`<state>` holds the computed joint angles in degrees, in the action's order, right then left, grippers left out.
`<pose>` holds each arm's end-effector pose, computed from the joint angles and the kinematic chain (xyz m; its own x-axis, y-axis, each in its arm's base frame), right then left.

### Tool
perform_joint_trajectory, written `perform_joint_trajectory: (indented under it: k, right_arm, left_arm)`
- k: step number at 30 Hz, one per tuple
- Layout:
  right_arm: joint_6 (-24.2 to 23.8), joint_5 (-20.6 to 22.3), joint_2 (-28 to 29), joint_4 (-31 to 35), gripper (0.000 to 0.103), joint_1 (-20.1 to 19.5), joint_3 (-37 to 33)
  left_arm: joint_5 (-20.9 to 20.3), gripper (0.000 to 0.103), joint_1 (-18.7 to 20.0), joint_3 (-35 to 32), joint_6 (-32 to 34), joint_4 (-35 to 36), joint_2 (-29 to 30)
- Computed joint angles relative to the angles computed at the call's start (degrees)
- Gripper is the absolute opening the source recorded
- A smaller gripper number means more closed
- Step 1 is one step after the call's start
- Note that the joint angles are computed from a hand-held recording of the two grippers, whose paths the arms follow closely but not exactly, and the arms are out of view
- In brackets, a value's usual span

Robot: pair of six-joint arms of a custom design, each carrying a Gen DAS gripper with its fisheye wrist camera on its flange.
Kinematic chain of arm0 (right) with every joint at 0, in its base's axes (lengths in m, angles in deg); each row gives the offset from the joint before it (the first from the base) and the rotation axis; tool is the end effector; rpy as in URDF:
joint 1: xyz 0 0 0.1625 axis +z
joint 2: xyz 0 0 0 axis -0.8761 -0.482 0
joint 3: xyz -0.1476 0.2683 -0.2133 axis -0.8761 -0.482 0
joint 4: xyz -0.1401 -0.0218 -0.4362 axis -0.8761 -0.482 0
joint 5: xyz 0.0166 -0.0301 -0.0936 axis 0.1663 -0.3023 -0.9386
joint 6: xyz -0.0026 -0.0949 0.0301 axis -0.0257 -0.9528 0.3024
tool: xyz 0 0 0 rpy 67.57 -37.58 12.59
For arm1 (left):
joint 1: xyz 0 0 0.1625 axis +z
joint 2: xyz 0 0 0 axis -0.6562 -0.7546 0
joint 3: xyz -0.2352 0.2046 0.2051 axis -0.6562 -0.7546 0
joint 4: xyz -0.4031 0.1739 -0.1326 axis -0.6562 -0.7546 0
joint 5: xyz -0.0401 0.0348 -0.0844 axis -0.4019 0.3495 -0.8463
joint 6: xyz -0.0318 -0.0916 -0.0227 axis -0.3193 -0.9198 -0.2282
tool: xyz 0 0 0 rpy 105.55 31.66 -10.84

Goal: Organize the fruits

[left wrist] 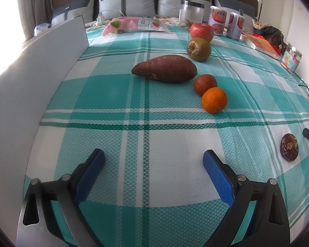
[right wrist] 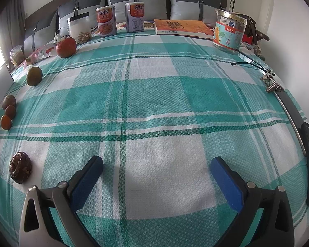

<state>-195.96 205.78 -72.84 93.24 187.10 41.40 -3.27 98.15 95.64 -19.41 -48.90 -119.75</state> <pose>0.3192 -0.3520 -0.0258 -0.6589 -0.0498 0.7506 -0.4366 0.8378 -0.3277 0.0704 -0.2978 0.3613 -0.6871 -0.2473 -0.6832 0.2831 0.7749 -0.5652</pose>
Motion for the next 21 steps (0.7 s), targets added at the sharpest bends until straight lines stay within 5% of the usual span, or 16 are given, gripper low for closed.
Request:
perform_joint_trajectory:
  k: [21]
  right_arm:
    - [-0.08, -0.14, -0.04, -0.17, 0.103, -0.07, 0.07]
  left_arm:
    - [0.16, 0.097, -0.11, 0.02, -0.40, 0.22, -0.07]
